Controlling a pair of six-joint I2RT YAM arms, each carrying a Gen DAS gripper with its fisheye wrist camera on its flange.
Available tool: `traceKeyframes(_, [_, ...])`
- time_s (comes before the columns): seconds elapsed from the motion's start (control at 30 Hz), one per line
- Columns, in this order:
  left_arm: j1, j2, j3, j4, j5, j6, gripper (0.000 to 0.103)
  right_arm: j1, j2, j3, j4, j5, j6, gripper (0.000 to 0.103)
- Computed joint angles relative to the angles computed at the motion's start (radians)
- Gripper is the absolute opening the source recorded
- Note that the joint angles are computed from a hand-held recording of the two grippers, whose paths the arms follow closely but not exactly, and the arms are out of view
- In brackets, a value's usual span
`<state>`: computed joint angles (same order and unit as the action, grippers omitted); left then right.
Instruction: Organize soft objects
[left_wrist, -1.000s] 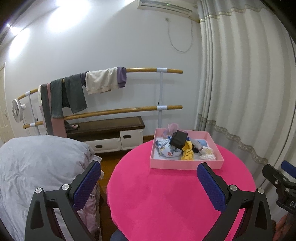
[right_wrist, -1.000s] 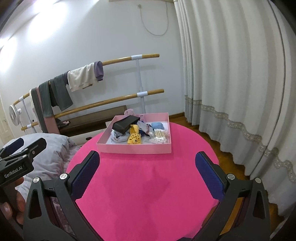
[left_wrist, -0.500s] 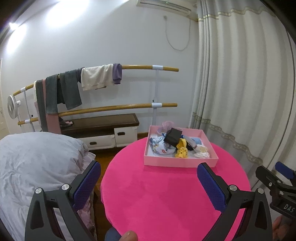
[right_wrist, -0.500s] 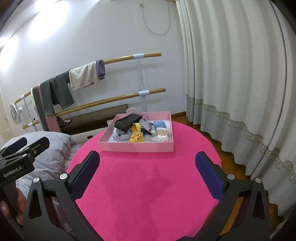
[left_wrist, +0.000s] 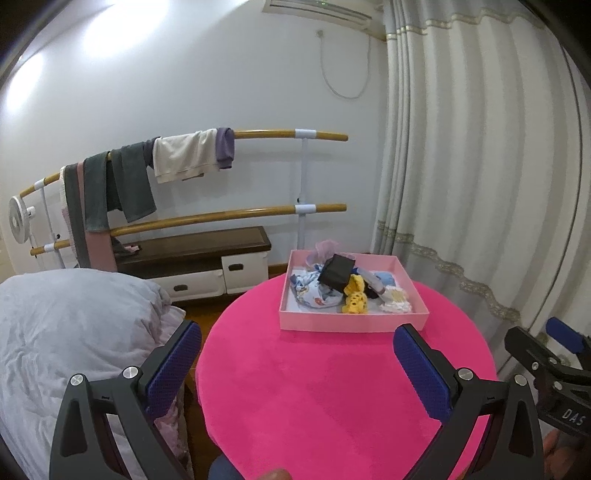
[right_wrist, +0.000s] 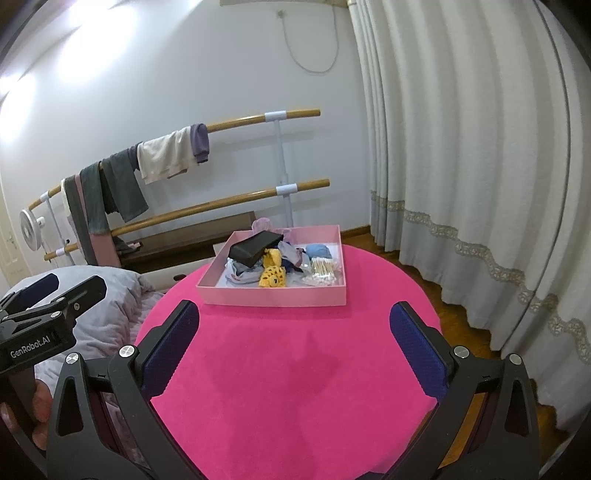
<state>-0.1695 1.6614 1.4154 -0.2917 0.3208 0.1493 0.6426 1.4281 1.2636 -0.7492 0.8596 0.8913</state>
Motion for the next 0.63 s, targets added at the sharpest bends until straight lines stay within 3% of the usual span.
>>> traceKeyframes(0.63, [-0.014, -0.075, -0.106, 0.074, -0.034, -0.012, 0.103, 0.054, 0.03, 0.087, -0.043, 0.115, 0.018, 0.103])
